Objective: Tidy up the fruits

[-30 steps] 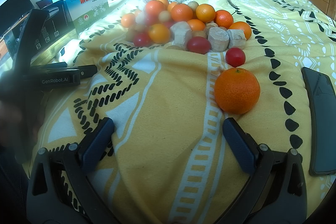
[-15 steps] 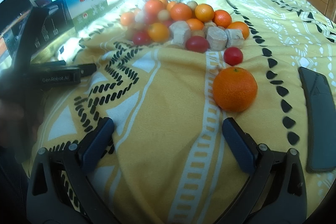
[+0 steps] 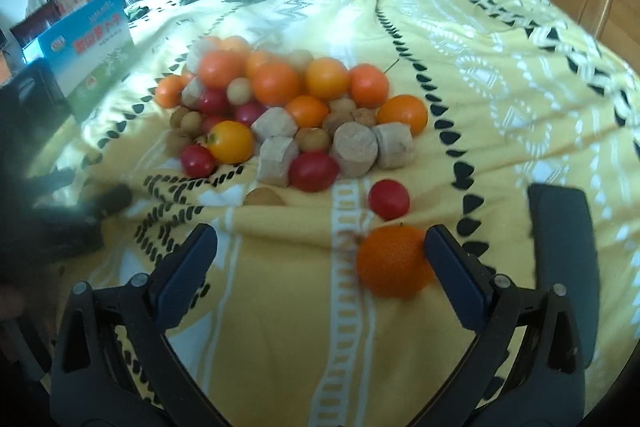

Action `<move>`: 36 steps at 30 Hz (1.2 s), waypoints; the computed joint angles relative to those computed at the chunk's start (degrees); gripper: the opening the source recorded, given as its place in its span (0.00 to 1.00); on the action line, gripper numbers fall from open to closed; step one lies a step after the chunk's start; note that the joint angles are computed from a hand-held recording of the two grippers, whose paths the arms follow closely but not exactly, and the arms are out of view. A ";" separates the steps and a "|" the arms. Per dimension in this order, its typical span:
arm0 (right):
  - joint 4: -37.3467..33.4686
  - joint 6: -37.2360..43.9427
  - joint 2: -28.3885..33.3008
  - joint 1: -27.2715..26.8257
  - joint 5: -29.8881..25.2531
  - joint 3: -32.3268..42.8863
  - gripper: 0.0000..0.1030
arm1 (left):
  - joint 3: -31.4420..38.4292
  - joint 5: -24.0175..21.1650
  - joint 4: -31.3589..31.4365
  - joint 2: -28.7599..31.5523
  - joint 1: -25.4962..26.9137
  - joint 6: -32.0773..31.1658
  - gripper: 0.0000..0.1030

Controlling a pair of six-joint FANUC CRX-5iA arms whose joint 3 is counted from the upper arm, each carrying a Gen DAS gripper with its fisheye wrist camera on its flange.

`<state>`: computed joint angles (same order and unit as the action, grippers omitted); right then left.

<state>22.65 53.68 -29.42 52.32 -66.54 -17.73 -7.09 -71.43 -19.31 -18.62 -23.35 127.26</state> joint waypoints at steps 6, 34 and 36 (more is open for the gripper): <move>1.34 -1.62 -8.61 9.92 0.44 -5.31 1.00 | -0.41 0.53 -0.35 -0.25 -0.44 0.95 1.00; -12.58 8.73 2.90 -0.90 2.25 0.57 1.00 | -0.63 0.71 -1.48 0.22 -1.25 1.24 1.00; -12.42 8.69 2.90 -0.85 2.26 0.53 1.00 | -0.66 0.74 -1.47 0.20 -1.24 1.24 1.00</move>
<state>10.23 62.37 -26.51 51.47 -64.29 -17.19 -7.75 -70.69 -20.78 -18.42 -24.59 128.49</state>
